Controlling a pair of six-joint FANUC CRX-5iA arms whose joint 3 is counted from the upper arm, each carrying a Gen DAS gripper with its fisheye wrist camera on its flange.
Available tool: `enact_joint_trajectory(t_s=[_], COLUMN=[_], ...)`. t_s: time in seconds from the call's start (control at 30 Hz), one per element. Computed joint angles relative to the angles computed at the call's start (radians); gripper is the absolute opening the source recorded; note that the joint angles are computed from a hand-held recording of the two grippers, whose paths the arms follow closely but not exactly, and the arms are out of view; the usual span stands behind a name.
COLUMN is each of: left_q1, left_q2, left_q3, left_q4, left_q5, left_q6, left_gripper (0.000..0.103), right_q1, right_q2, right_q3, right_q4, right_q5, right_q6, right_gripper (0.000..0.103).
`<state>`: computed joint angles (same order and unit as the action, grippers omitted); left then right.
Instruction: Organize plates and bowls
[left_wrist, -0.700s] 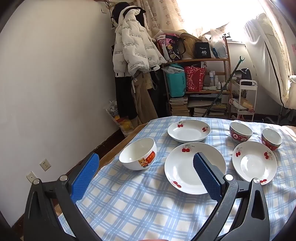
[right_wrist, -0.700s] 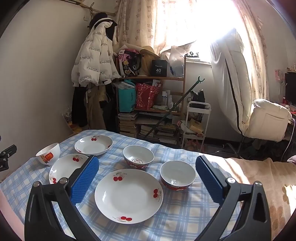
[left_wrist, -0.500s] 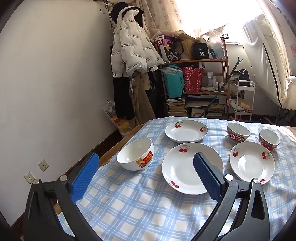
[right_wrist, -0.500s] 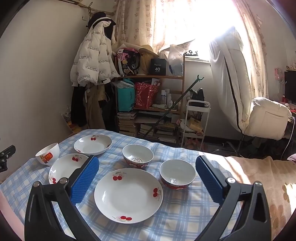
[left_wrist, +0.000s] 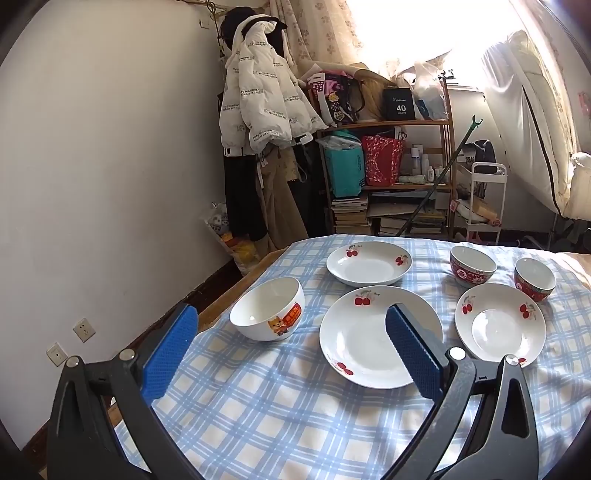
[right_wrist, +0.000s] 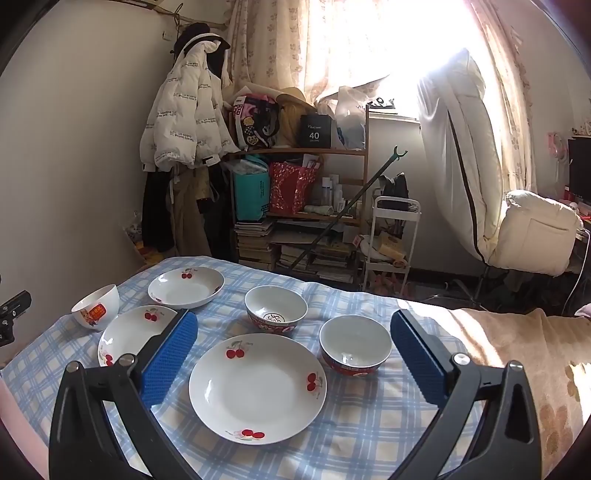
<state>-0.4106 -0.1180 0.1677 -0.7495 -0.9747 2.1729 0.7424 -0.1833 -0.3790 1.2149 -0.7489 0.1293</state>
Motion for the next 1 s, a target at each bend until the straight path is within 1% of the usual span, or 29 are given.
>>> enact_joint_trajectory(t_s=[0.43, 0.63, 0.77, 1.0], left_q1=[-0.011, -0.005, -0.009, -0.005], left_q2=[0.002, -0.001, 0.001, -0.001], left_q3=[0.0, -0.004, -0.003, -0.005], left_q4=[-0.024, -0.016, -0.02, -0.017], left_q5=[-0.007, 0.003, -0.001, 0.003], left_q6=[0.012, 0.005, 0.008, 0.004], left_gripper=[0.1, 0.1, 0.1, 0.1], right_q1=[-0.002, -0.002, -0.008, -0.015], right_q2=[0.001, 0.004, 0.003, 0.003], right_q3=[-0.003, -0.001, -0.03, -0.047], right_q4=[-0.002, -0.003, 0.018, 0.02], right_q5=[0.006, 0.002, 0.021, 0.022], right_q6=[0.0, 0.0, -0.037, -0.067], right_gripper=[0.103, 0.103, 0.103, 0.103])
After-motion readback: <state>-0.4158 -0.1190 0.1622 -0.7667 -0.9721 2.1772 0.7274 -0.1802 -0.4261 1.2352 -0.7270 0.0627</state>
